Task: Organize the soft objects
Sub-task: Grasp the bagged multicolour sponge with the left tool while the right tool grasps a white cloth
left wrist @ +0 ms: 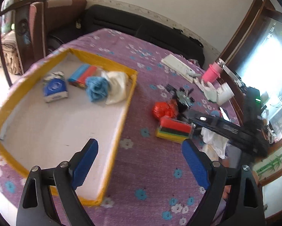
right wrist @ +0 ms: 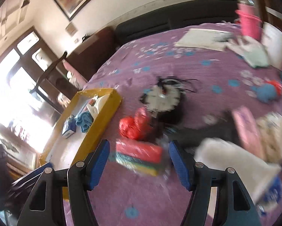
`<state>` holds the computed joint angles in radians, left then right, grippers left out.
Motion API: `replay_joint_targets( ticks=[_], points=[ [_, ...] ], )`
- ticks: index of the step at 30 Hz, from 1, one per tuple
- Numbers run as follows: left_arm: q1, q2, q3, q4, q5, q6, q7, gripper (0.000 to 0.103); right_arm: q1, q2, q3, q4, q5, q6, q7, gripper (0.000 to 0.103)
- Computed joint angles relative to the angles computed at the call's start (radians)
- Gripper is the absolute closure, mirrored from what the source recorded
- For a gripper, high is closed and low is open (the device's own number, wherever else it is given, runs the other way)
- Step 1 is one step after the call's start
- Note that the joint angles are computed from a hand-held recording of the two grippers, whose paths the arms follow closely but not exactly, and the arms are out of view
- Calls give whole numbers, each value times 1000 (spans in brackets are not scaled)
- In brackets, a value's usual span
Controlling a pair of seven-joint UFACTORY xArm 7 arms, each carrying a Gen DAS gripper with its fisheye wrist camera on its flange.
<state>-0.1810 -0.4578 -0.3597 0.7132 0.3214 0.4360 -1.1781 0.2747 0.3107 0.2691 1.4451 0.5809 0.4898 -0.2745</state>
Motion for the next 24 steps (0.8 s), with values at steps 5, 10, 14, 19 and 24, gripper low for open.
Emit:
replay_joint_targets(
  ticks=[5, 10, 14, 19, 24],
  points=[
    [5, -70, 6, -41, -1, 26, -4, 13, -22, 119, 41, 122, 17, 172, 13, 33],
    [-8, -35, 9, -25, -10, 20, 49, 13, -169, 32, 121, 3, 355, 418, -232, 33],
    [-38, 80, 2, 40, -9, 25, 106, 13, -169, -191, 47, -213, 423, 260, -316, 31],
    [-89, 286, -19, 185, 92, 111, 125, 13, -143, -340, -65, -370, 295, 30, -217, 28],
    [-139, 422, 7, 293, 190, 216, 86, 13, -118, -370, -153, -406, 252, 5, -171, 28]
  ],
)
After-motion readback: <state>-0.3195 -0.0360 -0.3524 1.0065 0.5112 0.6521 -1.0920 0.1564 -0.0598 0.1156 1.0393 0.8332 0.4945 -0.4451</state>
